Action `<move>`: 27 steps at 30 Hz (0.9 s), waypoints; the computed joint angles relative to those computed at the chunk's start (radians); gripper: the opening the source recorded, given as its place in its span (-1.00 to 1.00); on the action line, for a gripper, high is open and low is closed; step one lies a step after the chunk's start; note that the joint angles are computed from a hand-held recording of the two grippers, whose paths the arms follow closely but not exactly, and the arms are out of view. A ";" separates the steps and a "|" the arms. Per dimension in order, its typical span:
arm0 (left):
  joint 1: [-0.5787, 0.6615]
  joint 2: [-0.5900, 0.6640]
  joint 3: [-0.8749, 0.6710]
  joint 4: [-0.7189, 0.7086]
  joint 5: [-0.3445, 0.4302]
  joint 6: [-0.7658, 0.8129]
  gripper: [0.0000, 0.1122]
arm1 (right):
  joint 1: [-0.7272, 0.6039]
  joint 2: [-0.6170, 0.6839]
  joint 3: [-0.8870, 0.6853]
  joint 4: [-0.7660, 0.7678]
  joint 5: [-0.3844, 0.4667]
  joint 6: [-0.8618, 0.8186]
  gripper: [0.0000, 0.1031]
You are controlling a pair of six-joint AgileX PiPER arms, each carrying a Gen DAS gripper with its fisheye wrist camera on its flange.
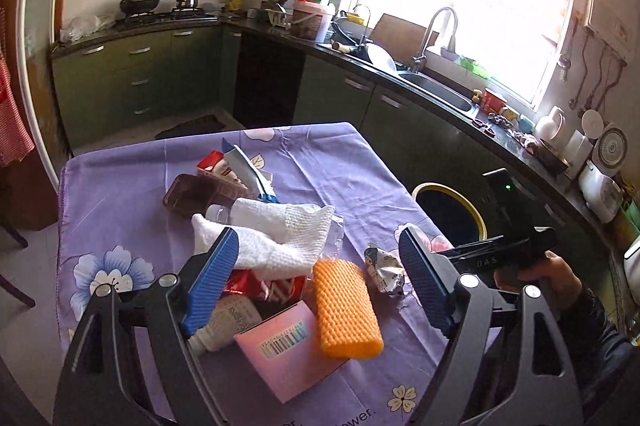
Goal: Collect trash
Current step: 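Grasp the silver snack wrapper with the right gripper and lift, then move the snack wrapper over the bin and release it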
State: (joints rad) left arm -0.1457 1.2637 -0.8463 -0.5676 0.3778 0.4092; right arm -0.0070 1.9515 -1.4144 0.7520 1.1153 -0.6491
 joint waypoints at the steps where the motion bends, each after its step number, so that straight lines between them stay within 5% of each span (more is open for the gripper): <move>1: -0.001 -0.023 0.032 -0.004 -0.023 0.000 0.42 | 0.012 0.020 -0.025 -0.003 0.010 0.017 0.08; 9: 0.002 -0.134 0.200 0.021 -0.129 -0.054 0.47 | 0.096 0.123 -0.134 -0.087 -0.005 0.139 0.09; 11: 0.003 -0.143 0.223 0.040 -0.145 -0.072 0.47 | 0.101 0.133 -0.136 -0.086 -0.013 0.134 -0.26; 14: -0.010 -0.144 0.229 0.136 -0.156 -0.172 0.47 | 0.092 0.109 -0.101 -0.064 -0.047 0.097 -0.37; 22: -0.028 -0.111 0.231 0.077 -0.166 -0.120 0.48 | -0.130 -0.047 0.027 0.001 -0.057 -0.020 -0.38; 27: -0.059 -0.085 0.228 0.120 -0.178 -0.175 0.49 | -0.271 -0.066 0.021 -0.139 -0.214 0.051 -0.38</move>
State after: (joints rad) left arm -0.2052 1.1788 -0.6186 -0.4474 0.1998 0.2342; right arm -0.2784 1.8857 -1.3930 0.6127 0.9010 -0.5977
